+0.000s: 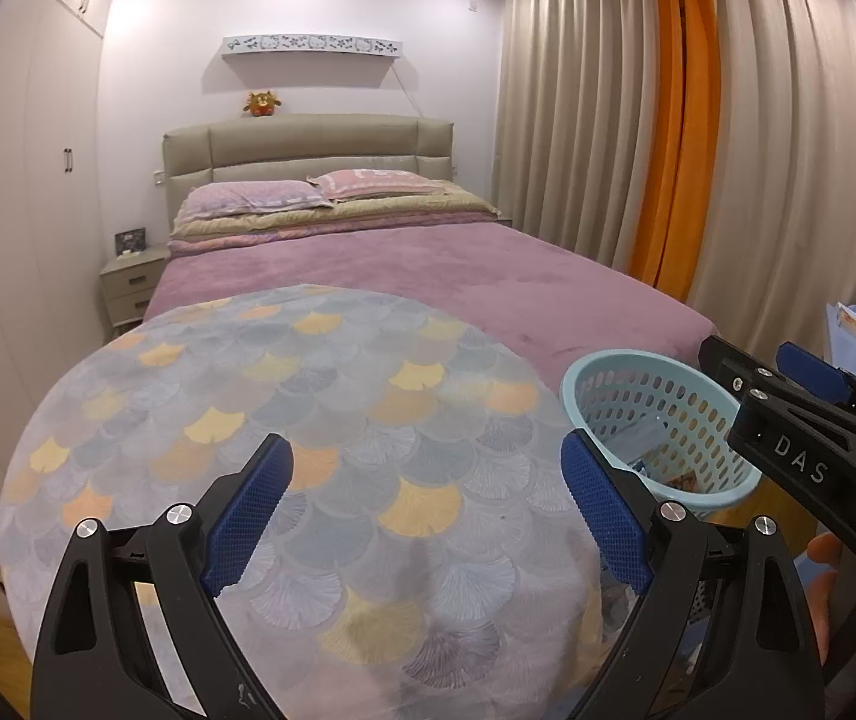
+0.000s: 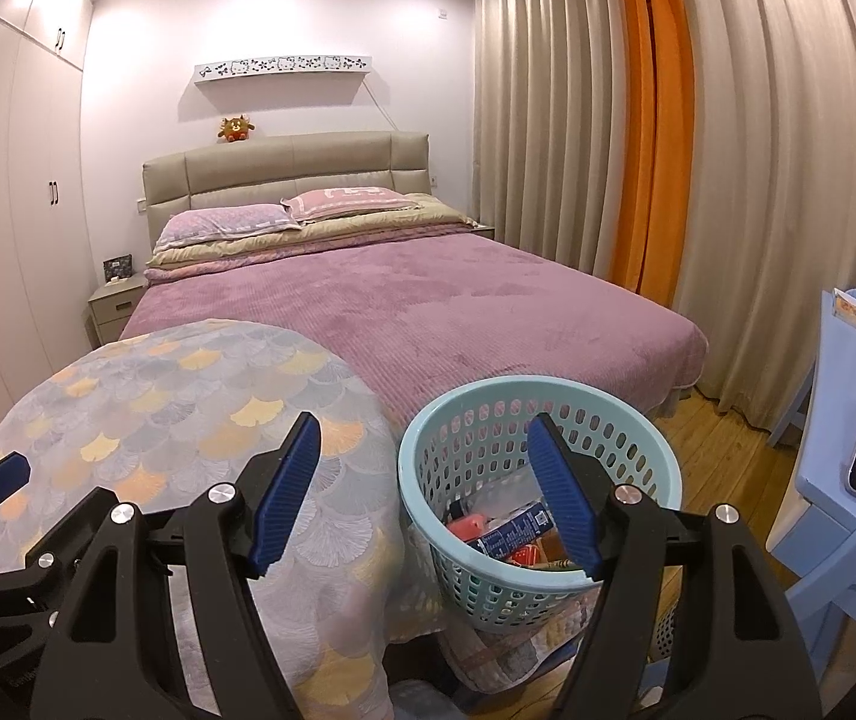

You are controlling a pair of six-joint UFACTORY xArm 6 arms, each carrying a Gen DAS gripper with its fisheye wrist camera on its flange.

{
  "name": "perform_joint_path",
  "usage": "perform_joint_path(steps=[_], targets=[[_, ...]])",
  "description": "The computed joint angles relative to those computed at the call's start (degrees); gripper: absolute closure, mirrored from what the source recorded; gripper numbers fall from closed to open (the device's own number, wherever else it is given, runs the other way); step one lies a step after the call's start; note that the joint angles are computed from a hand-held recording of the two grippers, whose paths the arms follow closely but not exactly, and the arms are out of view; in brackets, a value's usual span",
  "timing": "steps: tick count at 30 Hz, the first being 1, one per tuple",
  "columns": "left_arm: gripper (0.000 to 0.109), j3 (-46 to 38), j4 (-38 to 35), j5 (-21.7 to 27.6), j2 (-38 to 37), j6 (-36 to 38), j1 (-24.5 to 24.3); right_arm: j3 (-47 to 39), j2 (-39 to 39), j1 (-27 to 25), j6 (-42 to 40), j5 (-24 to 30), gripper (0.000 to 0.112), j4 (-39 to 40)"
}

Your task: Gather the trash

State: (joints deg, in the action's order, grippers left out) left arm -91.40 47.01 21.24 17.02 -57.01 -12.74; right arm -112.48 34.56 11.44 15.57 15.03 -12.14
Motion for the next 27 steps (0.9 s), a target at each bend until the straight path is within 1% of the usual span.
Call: perform_joint_path(steps=[11, 21, 23, 25, 27], targets=[[0.02, 0.2, 0.0, -0.2, -0.1, 0.2, 0.1, 1.8, -1.6, 0.2, 2.0, -0.8, 0.045, -1.9], [0.02, -2.1, 2.6, 0.6, 0.7, -1.0, -0.3, 2.0, -2.0, 0.4, 2.8, -0.9, 0.045, -2.6], [0.02, -2.5, 3.6, 1.5, 0.8, -1.4, -0.4, 2.0, -2.0, 0.4, 2.8, -0.9, 0.045, -2.5], [0.02, -3.6, 1.2, 1.4, 1.7, 0.9, -0.3, 1.9, -2.0, 0.4, 3.0, -0.9, 0.045, -2.8], [0.014, -4.3, -2.3, 1.5, 2.4, 3.1, 0.0, 2.1, -2.0, 0.4, 2.8, -1.0, 0.045, -2.7]])
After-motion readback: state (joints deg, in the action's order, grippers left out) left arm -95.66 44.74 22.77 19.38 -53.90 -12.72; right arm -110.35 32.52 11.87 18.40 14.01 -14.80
